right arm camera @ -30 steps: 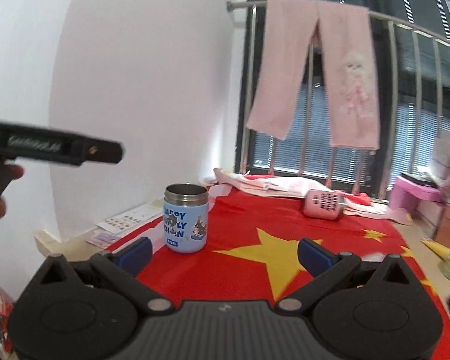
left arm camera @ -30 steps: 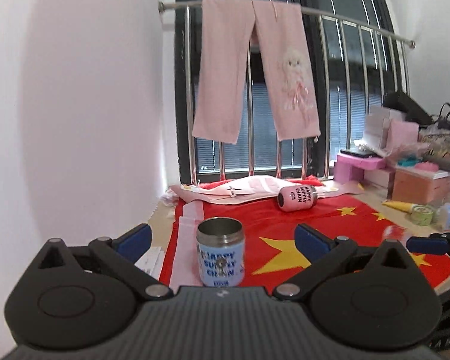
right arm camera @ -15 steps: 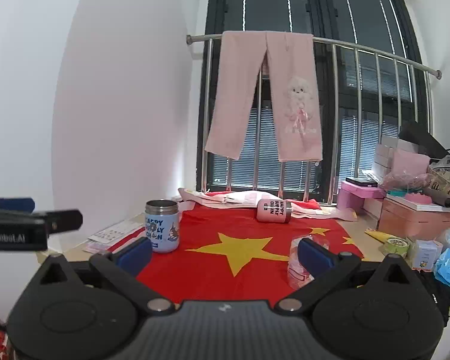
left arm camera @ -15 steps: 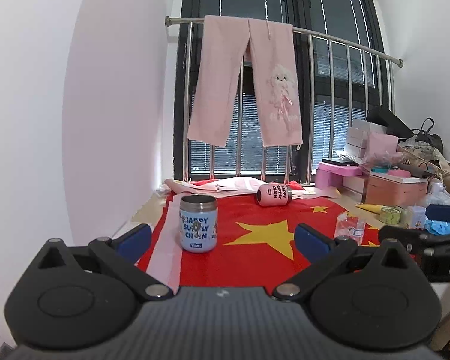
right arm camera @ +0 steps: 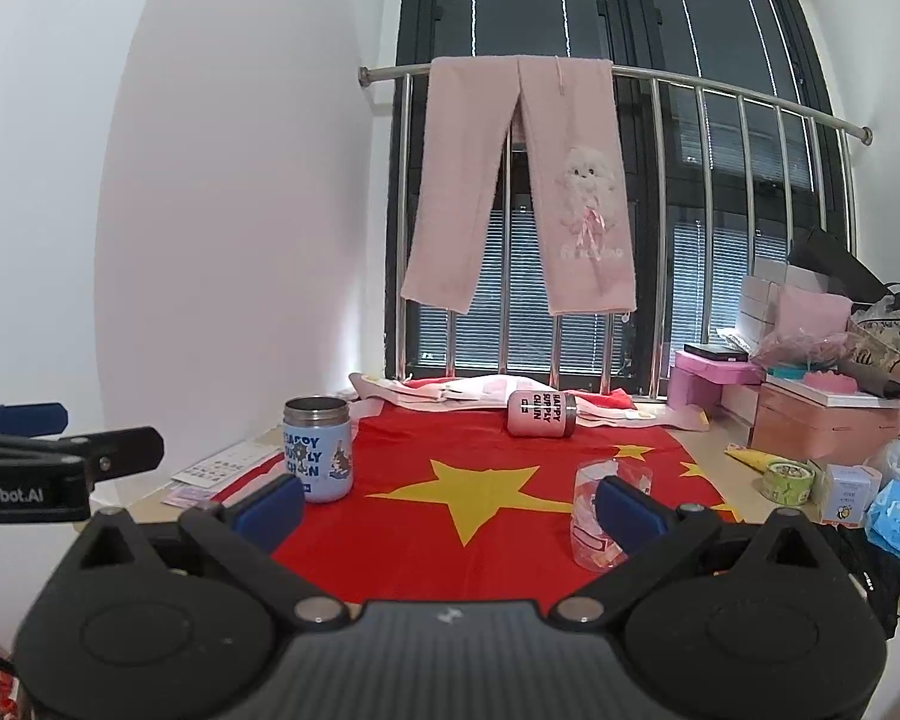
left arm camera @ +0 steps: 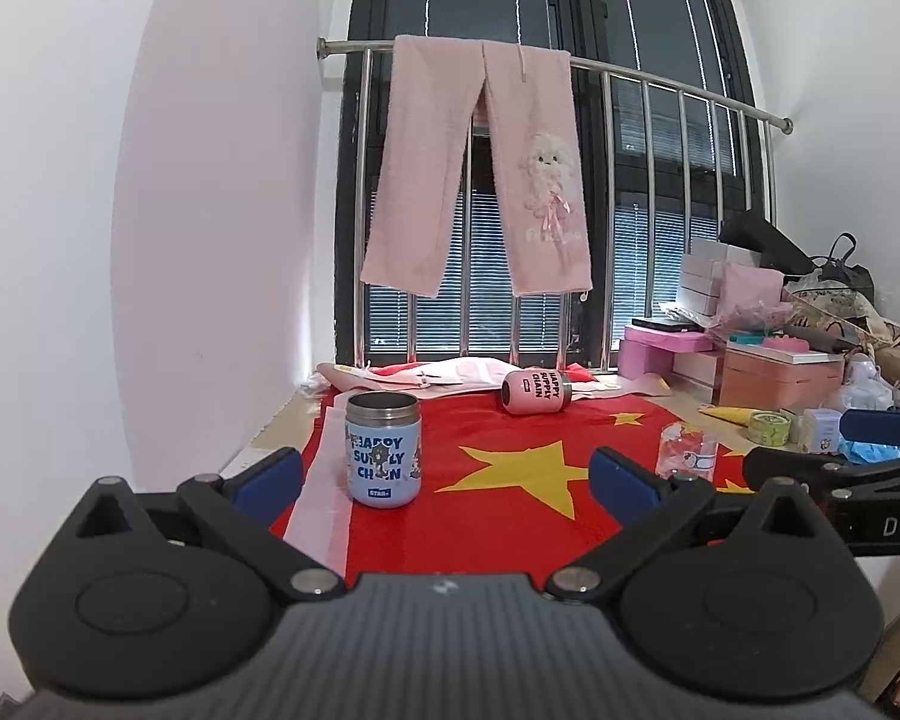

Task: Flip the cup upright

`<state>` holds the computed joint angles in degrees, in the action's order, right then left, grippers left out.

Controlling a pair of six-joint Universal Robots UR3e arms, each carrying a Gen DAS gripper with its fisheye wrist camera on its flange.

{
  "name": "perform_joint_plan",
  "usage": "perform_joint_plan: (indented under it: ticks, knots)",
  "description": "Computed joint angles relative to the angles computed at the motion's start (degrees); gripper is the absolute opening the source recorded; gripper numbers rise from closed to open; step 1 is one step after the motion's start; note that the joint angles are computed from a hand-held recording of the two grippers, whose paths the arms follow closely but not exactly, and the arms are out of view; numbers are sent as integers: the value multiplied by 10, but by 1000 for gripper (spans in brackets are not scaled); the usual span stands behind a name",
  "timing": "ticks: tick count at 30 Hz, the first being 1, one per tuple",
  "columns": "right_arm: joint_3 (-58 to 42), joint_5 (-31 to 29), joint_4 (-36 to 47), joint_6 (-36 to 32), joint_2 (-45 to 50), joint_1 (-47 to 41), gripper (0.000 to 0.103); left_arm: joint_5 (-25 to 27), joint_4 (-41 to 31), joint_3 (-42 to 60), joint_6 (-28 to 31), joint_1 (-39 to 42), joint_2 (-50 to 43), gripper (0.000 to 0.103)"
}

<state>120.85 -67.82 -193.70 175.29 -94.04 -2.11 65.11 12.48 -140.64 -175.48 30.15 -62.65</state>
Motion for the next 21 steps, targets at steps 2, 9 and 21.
perform_joint_plan:
  ticks: [2, 9, 21]
  knots:
    - [1, -1, -1, 0, 0, 0, 103, -3, -1, 1, 0, 3, -1, 103]
    - [2, 2, 1, 0, -3, -3, 103, -13, -3, -1, 2, 10, 3, 103]
    - [12, 5, 0, -2, -9, -7, 103, -25, 4, -1, -2, 16, -1, 103]
